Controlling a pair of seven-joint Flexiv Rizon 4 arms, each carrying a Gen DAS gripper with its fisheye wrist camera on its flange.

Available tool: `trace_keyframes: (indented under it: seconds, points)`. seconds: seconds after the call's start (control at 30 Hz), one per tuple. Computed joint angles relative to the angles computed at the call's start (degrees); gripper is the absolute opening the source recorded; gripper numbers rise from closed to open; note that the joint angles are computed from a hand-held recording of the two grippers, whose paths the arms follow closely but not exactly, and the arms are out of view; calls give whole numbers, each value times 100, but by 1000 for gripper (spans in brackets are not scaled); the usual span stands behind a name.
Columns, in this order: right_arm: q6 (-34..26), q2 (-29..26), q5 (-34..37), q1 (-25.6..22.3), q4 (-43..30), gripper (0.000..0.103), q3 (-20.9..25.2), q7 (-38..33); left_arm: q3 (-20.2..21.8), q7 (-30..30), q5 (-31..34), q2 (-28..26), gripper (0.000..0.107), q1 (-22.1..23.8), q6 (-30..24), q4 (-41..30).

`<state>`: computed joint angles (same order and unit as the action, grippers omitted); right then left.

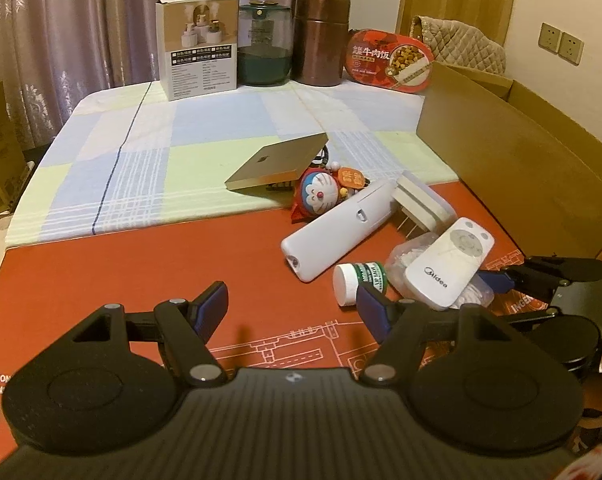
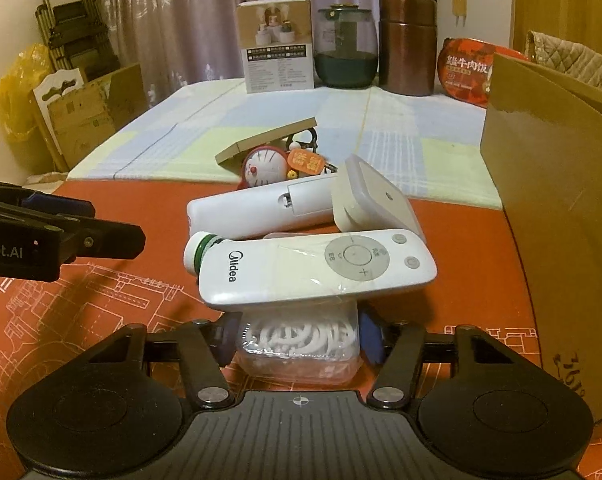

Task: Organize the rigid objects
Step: 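Grasp the clear floss-pick box with the right tool while the left tool grasps the white Midea remote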

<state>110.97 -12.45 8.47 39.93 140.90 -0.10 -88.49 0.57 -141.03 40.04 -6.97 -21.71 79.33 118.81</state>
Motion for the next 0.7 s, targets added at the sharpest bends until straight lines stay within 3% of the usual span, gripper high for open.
trace_keyframes:
  seconds: [0.07,0.17,0.3,0.43,0.5,0.7]
  points:
    - [-54,64,37,116,38,54,-104,-85,-52,271,-182,-29,67,81,259,72]
    - [-68,113,-253,-191,127,54,139,-157,-232,1188,-916,-119,67,274,849,315]
    - [14,155,-371,-286,258,54,216,-406,-585,2299,-1748,-258,67,425,1232,483]
    - [121,105,-902,-1098,325,54,827,-119,-1470,3741,-2670,-500,64,952,1461,598]
    - [202,71,-1270,-1482,372,54,1069,41,-2195,4454,-3117,-635,59,1478,1581,682]
    - [567,-37,-2139,-2154,554,54,1344,364,-3588,5760,-3758,-1055,52,2461,1506,663]
